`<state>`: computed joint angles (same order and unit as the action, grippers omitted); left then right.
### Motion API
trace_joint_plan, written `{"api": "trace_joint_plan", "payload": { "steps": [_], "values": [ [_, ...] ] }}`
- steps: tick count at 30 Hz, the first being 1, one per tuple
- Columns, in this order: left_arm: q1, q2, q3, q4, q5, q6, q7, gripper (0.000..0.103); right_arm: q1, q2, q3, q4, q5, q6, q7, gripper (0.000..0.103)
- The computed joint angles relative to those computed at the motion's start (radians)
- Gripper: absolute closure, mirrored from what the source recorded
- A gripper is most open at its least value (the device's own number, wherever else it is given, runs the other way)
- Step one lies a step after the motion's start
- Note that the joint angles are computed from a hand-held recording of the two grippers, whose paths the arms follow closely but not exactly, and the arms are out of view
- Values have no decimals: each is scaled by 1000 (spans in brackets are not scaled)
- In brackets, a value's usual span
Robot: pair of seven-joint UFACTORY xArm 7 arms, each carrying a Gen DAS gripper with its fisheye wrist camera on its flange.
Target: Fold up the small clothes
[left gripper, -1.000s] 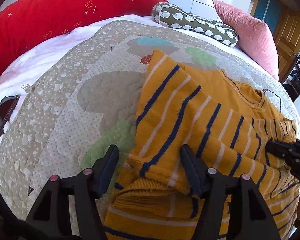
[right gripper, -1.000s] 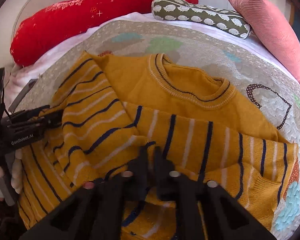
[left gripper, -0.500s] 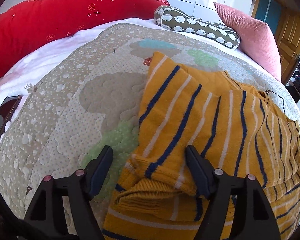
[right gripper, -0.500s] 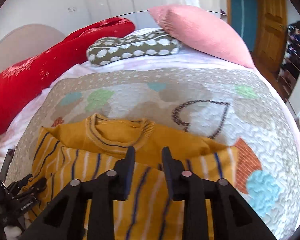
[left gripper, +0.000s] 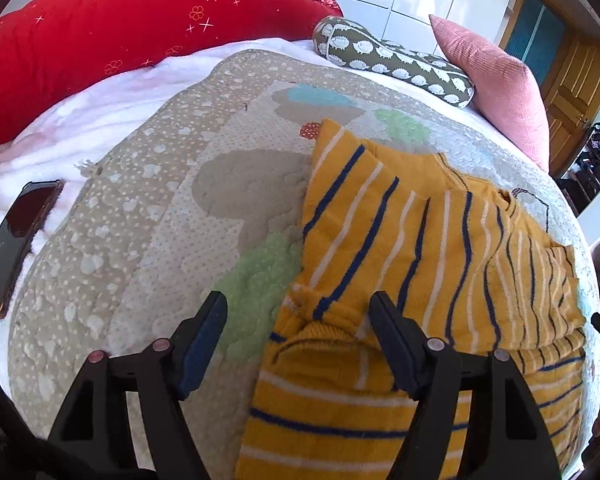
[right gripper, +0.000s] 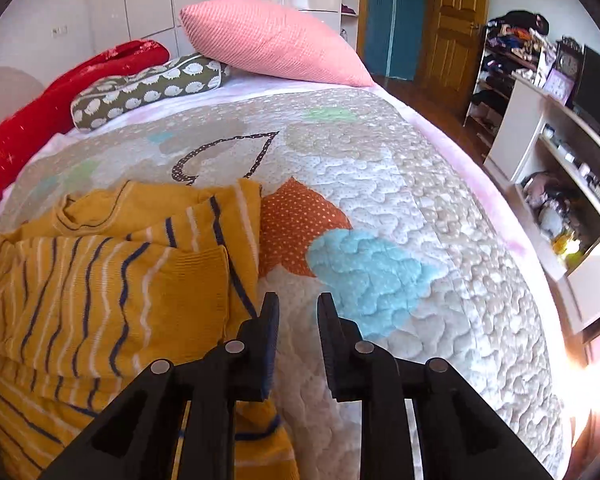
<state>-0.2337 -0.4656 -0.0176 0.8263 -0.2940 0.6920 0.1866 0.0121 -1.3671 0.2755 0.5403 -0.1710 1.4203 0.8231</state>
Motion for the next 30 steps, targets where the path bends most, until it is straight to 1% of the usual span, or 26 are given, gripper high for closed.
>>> {"api": "trace_joint_plan", "payload": {
  "steps": [2,4,5,6,7,8,9,11,12,14,16,19,21,22,24,26,27,30],
  "values": [
    [7,-71,20,-42,7,25,25,30,43,-112,-33,-3,64,49,14,79],
    [13,-140,43,-93,9,63,52,30,81,-193,-13,8,141,118,26,73],
    [18,-171,51,-120,11,87,58,30,102,-229,11,9,192,147,39,71],
    [26,-201,57,-148,14,113,61,30,122,-253,45,11,244,172,53,67],
    [36,-236,56,-181,22,133,59,30,142,-263,85,14,292,199,63,67],
    [40,-287,59,-223,23,135,66,30,160,-259,129,23,330,230,70,67],
    [43,-344,62,-262,24,133,75,30,172,-247,184,43,349,263,74,67],
    [47,-443,75,-313,31,175,87,30,187,-231,300,106,341,319,76,67],
    [49,-484,86,-333,31,204,91,30,190,-218,335,139,340,348,81,67],
    [59,-566,111,-373,31,250,105,30,197,-214,375,192,363,399,110,67],
    [72,-633,140,-399,27,313,117,30,203,-210,398,234,390,447,130,67],
    [83,-699,218,-424,-10,434,148,30,208,-228,416,290,439,508,159,67],
    [98,-717,274,-440,-45,506,176,30,214,-261,409,305,505,512,184,67],
    [110,-722,298,-451,-60,538,192,30,227,-298,391,280,559,484,197,67],
    [136,-721,320,-474,-85,567,227,30,245,-379,373,229,659,446,237,67],
    [157,-715,329,-495,-111,588,259,30,250,-455,364,178,732,425,277,64],
    [167,-709,331,-505,-125,600,271,29,250,-488,358,153,760,421,295,60],
    [180,-684,329,-519,-161,649,310,29,235,-557,345,114,798,416,320,56]
  ]
}}
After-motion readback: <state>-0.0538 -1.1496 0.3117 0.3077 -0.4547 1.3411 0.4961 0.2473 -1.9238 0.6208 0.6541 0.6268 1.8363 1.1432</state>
